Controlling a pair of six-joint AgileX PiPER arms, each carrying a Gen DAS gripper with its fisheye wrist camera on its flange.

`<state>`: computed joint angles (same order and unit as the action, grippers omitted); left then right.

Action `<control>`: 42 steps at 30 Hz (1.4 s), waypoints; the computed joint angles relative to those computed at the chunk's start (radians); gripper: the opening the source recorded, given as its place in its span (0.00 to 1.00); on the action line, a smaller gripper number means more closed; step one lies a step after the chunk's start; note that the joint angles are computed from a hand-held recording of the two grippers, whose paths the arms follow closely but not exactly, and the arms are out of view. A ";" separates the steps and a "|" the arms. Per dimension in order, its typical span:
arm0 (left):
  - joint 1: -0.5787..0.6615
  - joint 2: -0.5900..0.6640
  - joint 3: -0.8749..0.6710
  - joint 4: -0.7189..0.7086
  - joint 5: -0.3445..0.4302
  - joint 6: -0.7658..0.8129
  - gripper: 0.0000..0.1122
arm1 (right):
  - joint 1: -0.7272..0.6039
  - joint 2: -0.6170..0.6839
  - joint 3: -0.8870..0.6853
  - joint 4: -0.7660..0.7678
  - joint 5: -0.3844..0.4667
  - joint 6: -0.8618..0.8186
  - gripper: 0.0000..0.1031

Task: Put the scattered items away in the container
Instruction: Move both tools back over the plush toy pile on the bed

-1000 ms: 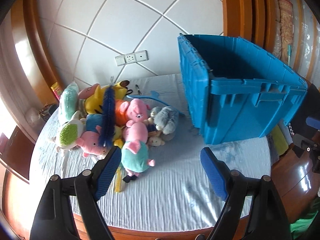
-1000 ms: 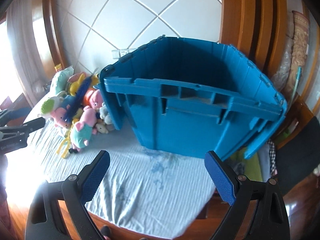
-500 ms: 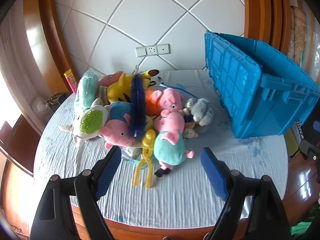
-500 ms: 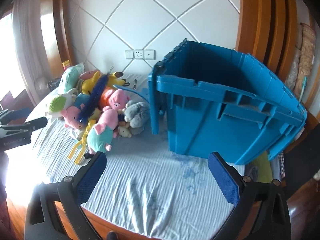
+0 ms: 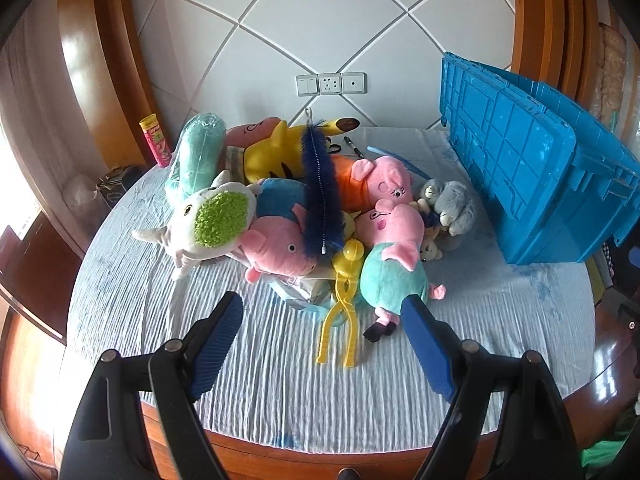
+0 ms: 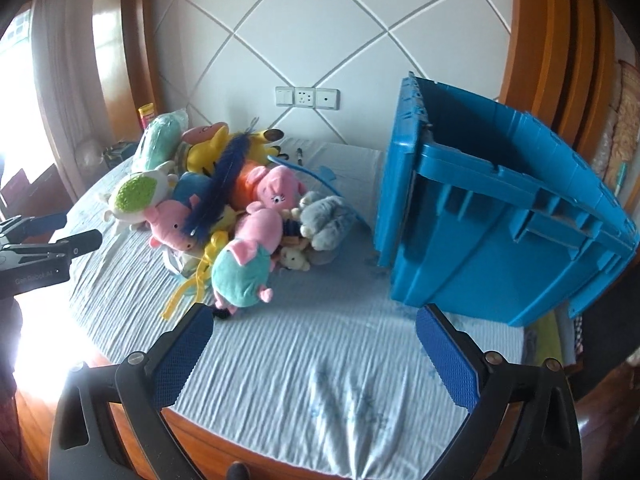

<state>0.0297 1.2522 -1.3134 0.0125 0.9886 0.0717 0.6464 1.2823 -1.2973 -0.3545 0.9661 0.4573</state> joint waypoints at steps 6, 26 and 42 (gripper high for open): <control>0.173 0.014 0.031 -0.138 -0.019 0.190 0.73 | 0.109 0.084 -0.041 -0.066 0.003 0.127 1.00; 0.456 0.148 0.058 -0.322 -0.076 0.426 0.73 | 0.098 0.246 -0.106 0.019 -0.045 0.150 1.00; 0.362 0.419 -0.213 -0.153 -0.104 0.155 0.73 | -0.074 0.636 -0.561 0.253 0.009 -0.185 0.99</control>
<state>0.3919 1.6714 -1.5267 -0.1402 0.8850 0.2263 0.5719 1.9180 -1.8586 -0.1014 0.9749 0.2724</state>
